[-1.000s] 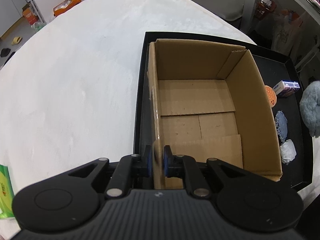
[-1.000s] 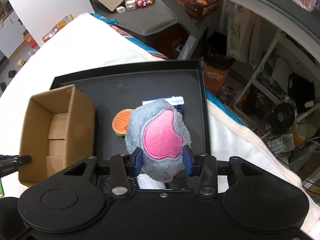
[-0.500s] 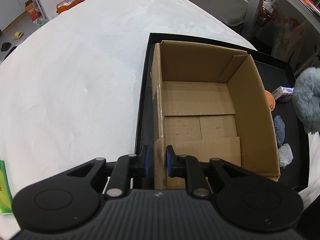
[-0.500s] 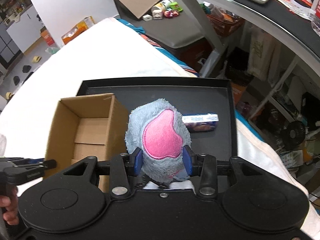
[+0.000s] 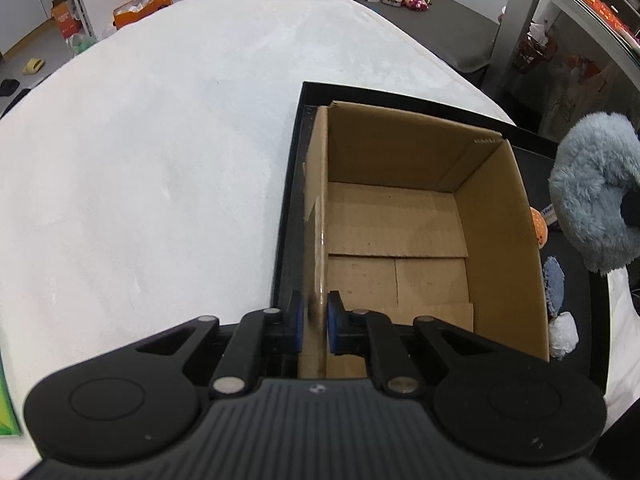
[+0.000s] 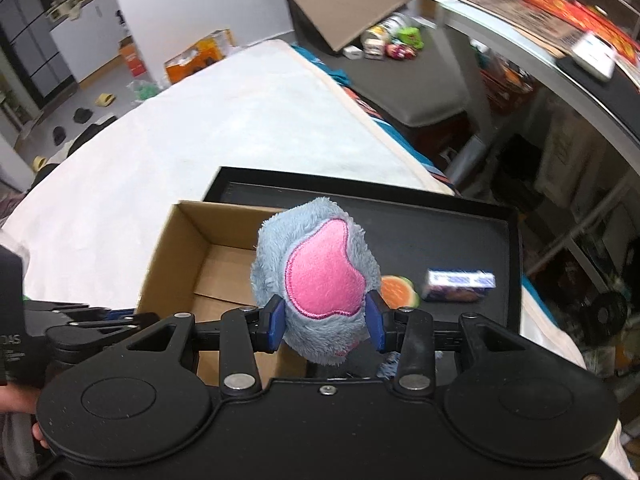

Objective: Organize soft objects
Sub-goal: 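Lift the grey plush with the right gripper over the cardboard box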

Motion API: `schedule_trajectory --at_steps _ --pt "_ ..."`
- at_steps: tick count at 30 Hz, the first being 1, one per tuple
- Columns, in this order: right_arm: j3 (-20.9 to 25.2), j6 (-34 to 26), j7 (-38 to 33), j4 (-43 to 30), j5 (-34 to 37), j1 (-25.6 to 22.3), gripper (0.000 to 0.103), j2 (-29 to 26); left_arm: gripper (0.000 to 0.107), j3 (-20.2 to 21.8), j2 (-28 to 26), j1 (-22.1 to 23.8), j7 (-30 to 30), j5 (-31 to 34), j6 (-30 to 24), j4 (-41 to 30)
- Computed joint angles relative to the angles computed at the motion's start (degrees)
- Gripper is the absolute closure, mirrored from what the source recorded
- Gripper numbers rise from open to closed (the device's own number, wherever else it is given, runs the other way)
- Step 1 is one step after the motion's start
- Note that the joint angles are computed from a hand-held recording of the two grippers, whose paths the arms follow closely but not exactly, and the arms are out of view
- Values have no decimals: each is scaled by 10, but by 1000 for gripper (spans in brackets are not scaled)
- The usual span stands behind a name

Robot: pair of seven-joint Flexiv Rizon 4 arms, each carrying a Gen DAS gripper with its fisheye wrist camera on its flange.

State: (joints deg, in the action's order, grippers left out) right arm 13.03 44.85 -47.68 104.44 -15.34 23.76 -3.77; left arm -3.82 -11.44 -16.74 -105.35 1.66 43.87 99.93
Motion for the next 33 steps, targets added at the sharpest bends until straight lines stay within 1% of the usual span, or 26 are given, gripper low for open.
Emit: schedule_trajectory --at_steps 17,23,28,31,33 --pt "-2 1 -24 -61 -3 31 63 -70 96 -1 -1 13 32 -43 19 18" --pt "-3 -8 -42 -85 3 39 63 -97 96 -2 -2 15 36 -52 20 19" --pt "0 -7 -58 -102 22 44 63 -114 96 -2 -4 16 40 -56 17 17" --pt "2 8 -64 -110 39 45 61 -121 96 -2 -4 16 44 -56 16 16" --pt "-3 19 -59 -110 27 51 57 -125 96 -2 -4 16 45 -56 13 15"
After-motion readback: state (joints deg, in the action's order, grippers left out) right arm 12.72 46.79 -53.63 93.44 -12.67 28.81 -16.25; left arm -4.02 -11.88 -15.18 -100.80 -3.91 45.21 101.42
